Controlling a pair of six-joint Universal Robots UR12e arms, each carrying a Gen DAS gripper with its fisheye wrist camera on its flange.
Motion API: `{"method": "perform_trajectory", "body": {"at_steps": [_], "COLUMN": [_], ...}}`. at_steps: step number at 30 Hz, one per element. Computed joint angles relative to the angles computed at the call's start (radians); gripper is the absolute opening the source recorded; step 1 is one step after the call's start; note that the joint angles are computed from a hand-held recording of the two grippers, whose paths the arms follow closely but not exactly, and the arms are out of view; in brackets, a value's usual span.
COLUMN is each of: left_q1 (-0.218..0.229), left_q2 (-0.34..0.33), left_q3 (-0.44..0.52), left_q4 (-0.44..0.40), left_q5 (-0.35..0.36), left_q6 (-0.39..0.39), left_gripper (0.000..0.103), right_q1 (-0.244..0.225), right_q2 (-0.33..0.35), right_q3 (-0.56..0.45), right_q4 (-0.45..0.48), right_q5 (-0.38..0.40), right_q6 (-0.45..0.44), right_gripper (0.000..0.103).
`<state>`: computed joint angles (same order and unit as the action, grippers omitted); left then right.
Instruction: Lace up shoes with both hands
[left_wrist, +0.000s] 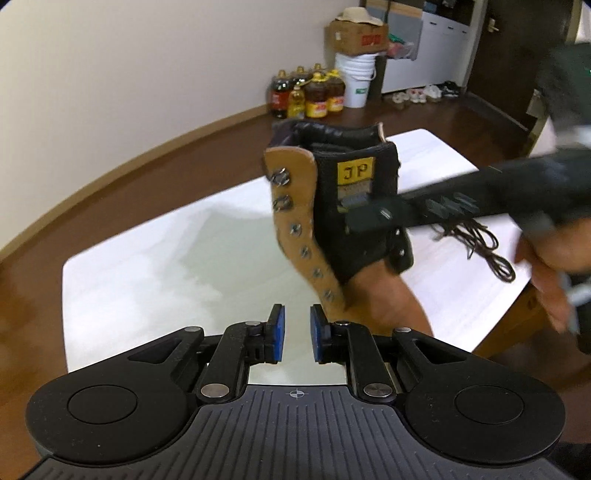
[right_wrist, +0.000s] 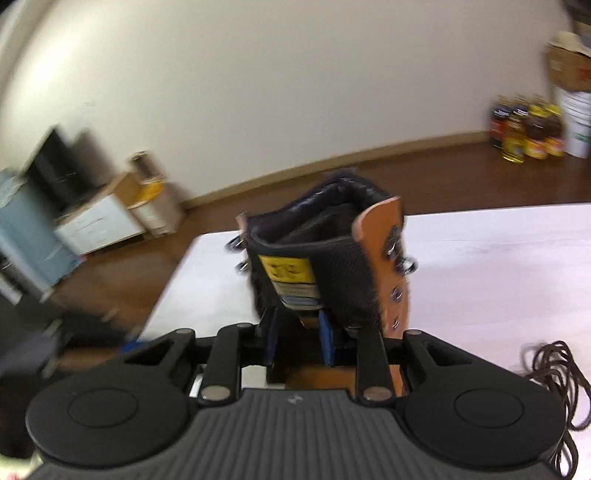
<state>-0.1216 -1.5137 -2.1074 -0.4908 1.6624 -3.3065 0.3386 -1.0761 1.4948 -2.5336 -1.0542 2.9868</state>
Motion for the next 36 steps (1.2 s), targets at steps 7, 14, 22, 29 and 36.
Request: {"method": "perform_trajectory", "body": {"at_steps": [7,14,22,29,36], "left_q1": [0.013,-0.002,-0.045,-0.066,-0.064], "left_q2": [0.014,-0.032,-0.11,-0.161,-0.174], "left_q3": [-0.011,0.053,0.166,0.237,0.258], "left_q4": [-0.007,-0.029,-0.068,-0.162,-0.193], "left_q5": [-0.041,-0.061,-0.063,-0.098,-0.117], "left_q6": [0.022,0.061,0.151,0.218,0.271], "left_gripper": [0.015,0.015,0.015,0.015,0.015], "right_q1": [0.037,-0.044,-0.111,-0.137,-0.144], "right_q2": [0.029,-0.046,0.021,0.015,-0.024], "right_q3": [-0.05,0.055,0.028,0.063,0.107], "right_q4": [0.028,0.045,0.094,0.021,0.065], "right_q5": [-0.151,-0.192,-0.33,-0.274,-0.193], "right_q6": [0.076,-0.032,-0.093,0.023,0.123], "right_gripper": [0.025,0.028,0.028,0.027,0.013]}}
